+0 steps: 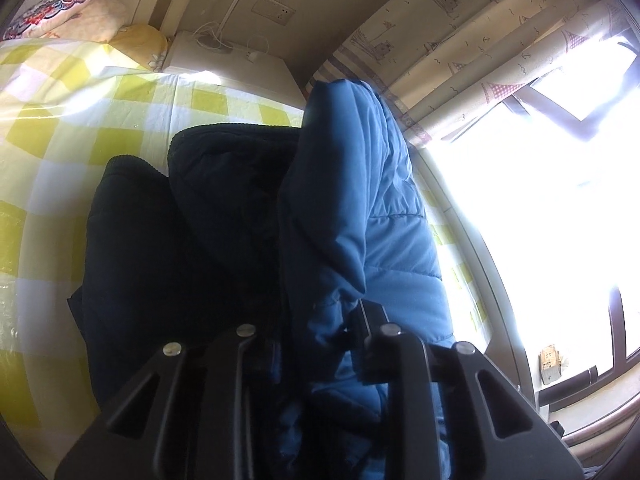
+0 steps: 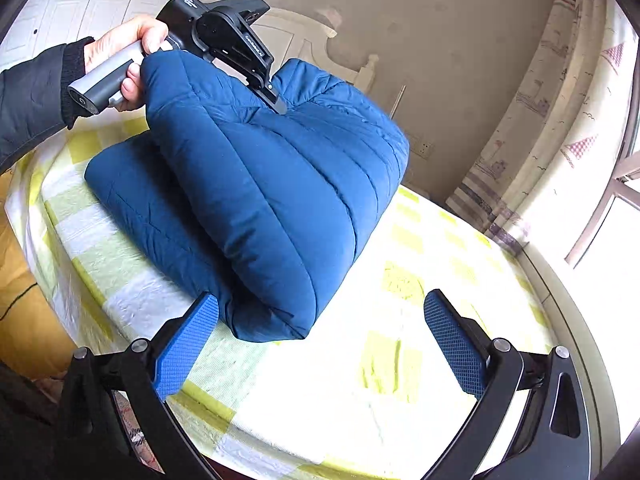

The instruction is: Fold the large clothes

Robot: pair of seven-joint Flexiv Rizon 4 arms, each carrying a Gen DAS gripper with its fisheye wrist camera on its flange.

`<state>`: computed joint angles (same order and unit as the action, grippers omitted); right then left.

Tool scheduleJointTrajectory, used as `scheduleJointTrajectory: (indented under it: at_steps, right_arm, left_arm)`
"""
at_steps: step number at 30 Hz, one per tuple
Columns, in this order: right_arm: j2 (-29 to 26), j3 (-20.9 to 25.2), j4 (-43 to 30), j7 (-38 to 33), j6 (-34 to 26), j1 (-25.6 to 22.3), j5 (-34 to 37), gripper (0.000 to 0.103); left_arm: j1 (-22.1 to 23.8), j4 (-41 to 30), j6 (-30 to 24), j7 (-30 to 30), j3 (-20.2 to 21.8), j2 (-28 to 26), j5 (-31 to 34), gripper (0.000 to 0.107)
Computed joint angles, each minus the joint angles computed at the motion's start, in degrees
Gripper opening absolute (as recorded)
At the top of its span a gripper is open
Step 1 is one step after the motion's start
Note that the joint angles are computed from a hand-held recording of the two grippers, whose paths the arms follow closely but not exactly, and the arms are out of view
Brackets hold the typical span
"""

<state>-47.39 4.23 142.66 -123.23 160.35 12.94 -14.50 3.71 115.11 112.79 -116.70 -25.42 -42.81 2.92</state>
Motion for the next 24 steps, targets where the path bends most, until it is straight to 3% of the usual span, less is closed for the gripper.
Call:
scheduleJointTrajectory:
  at_steps: [2,4,5,7,9,12,13,14,16,17,18,19,20,21,23,24]
  right_arm:
    - [-0.7,0.0,-2.9,0.7,-1.6,3.7,7.2,0.092]
    - [-1.0,-0.8,-5.2,2.1,-4.9,5.7,10.5,0.091]
    - [-1.6,-1.8,-6.0,0.8,-5.5,7.8,12.8,0.091]
    - [-3.4,-2.8,-7.0,-1.2,-4.8,10.6,16.4,0.091]
    - [-2.6,-2.8,-6.7,0.0,-7.3,10.1,16.0,0.091]
    - [-2.2,-2.5,-6.0,0.7,-7.6,9.4,15.3,0.091]
    - [-2.7,-2.7,-6.3,0.3,-6.8,10.0,16.2,0.091]
    - [-3.0,-2.7,-6.6,0.3,-6.8,10.1,16.3,0.091]
    - [-2.2,-2.2,-6.7,2.0,-8.5,8.3,13.2,0.092]
    - [-1.8,-2.3,-6.8,2.1,-9.0,8.4,13.2,0.092]
    - [-1.5,-2.8,-6.7,1.3,-9.7,9.1,13.4,0.093]
    - [-1.2,-2.9,-6.4,0.9,-10.0,8.9,12.6,0.094]
    - [-0.1,-2.7,-6.1,1.8,-11.9,7.3,10.1,0.094]
    - [1.6,-1.8,-5.5,3.2,-15.3,4.2,5.5,0.094]
    - [4.9,-1.0,-3.6,8.0,-20.4,-3.8,-9.1,0.089]
    - [5.7,-1.6,-2.7,10.9,-20.4,-7.8,-18.0,0.089]
  left_arm:
    - [-5.3,-0.6,-0.7,-0.5,4.6,1.7,-2.3,0.022]
    - [-12.2,-1.1,-2.5,-4.8,12.7,4.8,-0.5,0.019]
    - [-16.2,-0.6,-2.3,-4.1,16.3,6.1,-2.7,0.018]
    - [-23.6,1.9,2.3,5.3,19.5,7.6,-15.8,0.015]
    - [-30.6,4.4,8.0,16.4,20.8,10.2,-29.1,0.013]
    - [-35.2,9.2,14.6,25.4,20.7,14.1,-37.1,0.012]
    - [-35.2,11.0,15.9,25.3,20.7,14.3,-37.7,0.012]
    - [-33.6,12.4,16.6,21.5,20.8,13.2,-35.6,0.012]
    - [-26.7,13.5,13.6,6.6,22.7,8.3,-23.0,0.018]
    - [-22.7,12.6,15.3,-2.3,22.7,4.3,-14.6,0.021]
    - [-20.0,12.9,20.7,-7.4,22.0,1.7,-9.9,0.021]
    - [-18.9,13.6,24.3,-8.8,21.1,0.7,-8.9,0.021]
    - [-19.3,14.2,24.4,-6.5,20.0,1.3,-11.7,0.021]
    - [-21.4,14.9,22.5,-0.4,19.0,2.9,-18.1,0.021]
    - [-23.2,15.6,23.9,13.7,12.9,3.6,-33.9,0.021]
    - [-21.8,16.1,26.0,16.3,9.6,3.2,-36.7,0.022]
